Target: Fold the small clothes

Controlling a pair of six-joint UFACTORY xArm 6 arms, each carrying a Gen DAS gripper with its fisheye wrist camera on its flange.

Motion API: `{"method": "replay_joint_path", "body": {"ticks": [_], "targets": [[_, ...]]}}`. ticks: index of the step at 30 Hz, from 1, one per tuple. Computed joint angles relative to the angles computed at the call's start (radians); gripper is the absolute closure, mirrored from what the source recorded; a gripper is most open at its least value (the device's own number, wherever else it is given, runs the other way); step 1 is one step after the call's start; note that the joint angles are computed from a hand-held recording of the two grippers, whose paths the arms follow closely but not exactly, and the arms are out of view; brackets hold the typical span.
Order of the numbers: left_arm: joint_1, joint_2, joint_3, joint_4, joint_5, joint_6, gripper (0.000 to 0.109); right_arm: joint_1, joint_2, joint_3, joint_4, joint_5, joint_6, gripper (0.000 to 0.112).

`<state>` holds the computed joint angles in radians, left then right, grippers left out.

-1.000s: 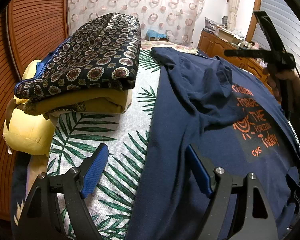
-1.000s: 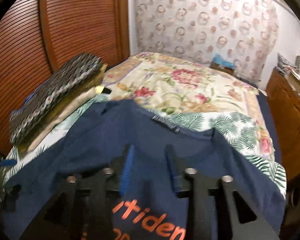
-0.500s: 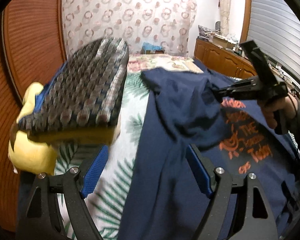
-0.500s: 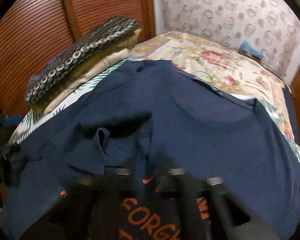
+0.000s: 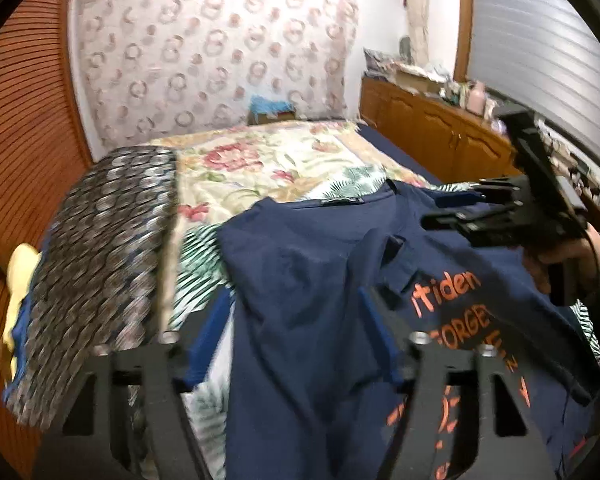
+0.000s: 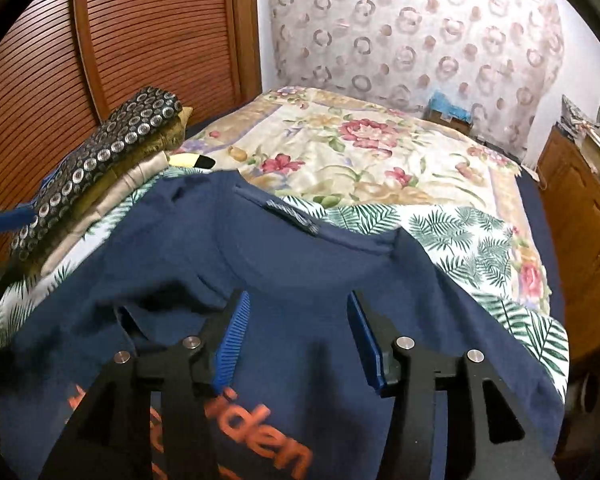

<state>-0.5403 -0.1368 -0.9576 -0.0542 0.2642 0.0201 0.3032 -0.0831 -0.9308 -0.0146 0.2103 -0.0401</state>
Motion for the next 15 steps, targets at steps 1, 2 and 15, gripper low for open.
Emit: {"method": "replay_joint_path", "body": {"ticks": [1,2,15], "targets": [[-0.003,0.032,-0.034,-0.022,0.017,0.023,0.054,-0.011,-0.009,0.018,0.042,-0.006,-0.045,0.059],[-0.004,0.074,-0.082,-0.013,0.046,0.018,0.06,-0.016,-0.011,0.026,0.089,-0.01,-0.089,0.059],[0.014,0.39,-0.421,0.118,0.271,-0.106,0.064,-0.028,0.018,0.046,0.175,-0.058,-0.234,0.059]]}}
